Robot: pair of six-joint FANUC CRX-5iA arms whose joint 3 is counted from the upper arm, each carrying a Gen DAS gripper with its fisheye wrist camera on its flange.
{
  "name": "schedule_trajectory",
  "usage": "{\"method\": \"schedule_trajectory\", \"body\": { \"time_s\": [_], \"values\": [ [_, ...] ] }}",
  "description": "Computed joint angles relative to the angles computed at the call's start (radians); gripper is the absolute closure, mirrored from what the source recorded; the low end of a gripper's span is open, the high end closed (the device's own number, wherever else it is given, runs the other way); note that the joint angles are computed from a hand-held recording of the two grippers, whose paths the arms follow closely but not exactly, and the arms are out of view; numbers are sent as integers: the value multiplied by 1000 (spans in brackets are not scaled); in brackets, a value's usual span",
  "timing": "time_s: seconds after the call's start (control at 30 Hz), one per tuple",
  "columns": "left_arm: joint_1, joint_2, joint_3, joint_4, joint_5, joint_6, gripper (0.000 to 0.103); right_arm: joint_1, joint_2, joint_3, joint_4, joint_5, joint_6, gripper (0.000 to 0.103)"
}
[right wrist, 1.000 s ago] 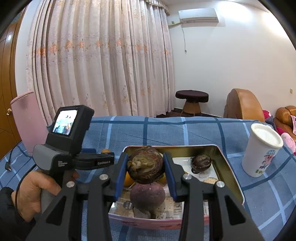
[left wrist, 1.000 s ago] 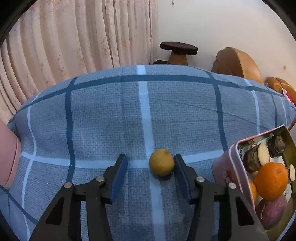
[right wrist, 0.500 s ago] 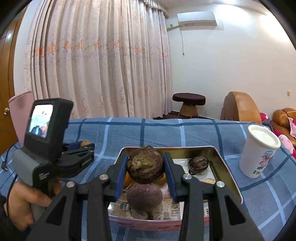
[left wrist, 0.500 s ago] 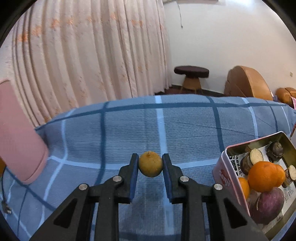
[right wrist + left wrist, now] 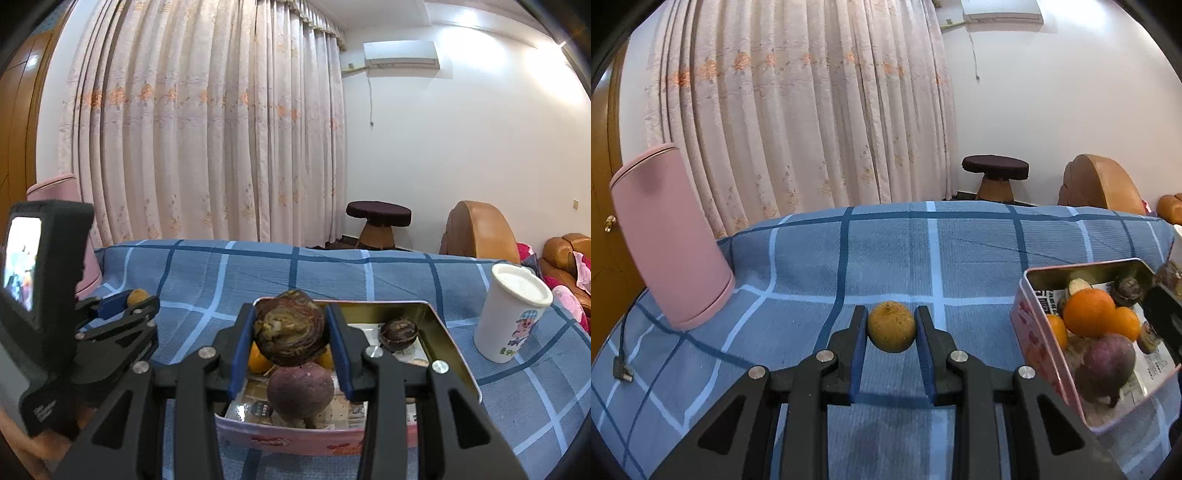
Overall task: Organize fruits
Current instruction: 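Lower the mangosteen and yellow fruit into the tin and open both grippers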
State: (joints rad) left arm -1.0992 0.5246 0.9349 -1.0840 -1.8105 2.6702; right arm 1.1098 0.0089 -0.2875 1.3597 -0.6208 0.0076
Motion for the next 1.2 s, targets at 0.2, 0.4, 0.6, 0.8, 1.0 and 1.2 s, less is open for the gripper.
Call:
{"method": "schedule_trajectory", "body": {
  "time_s": [0.2,0.4,0.6,0.8,1.0,1.2],
  "values": [
    [-32,-7,-10,-16,-12,45,76,9,-8,-16,30,-18,-16,61],
    [-52,6,12,-14,19,50,76,12,-35,-40,22,-42,7,61],
    [-53,56,102,5,96,4,76,-32,-55,-39,-78,-62,50,61],
    [-22,139,229,78,157,-55,76,-87,-49,12,-303,-5,184,61],
    [11,200,310,149,176,-123,75,-111,-41,47,-453,48,322,50],
    [-28,216,332,60,133,-129,16,-138,-87,-25,-340,124,176,12]
  ]
}}
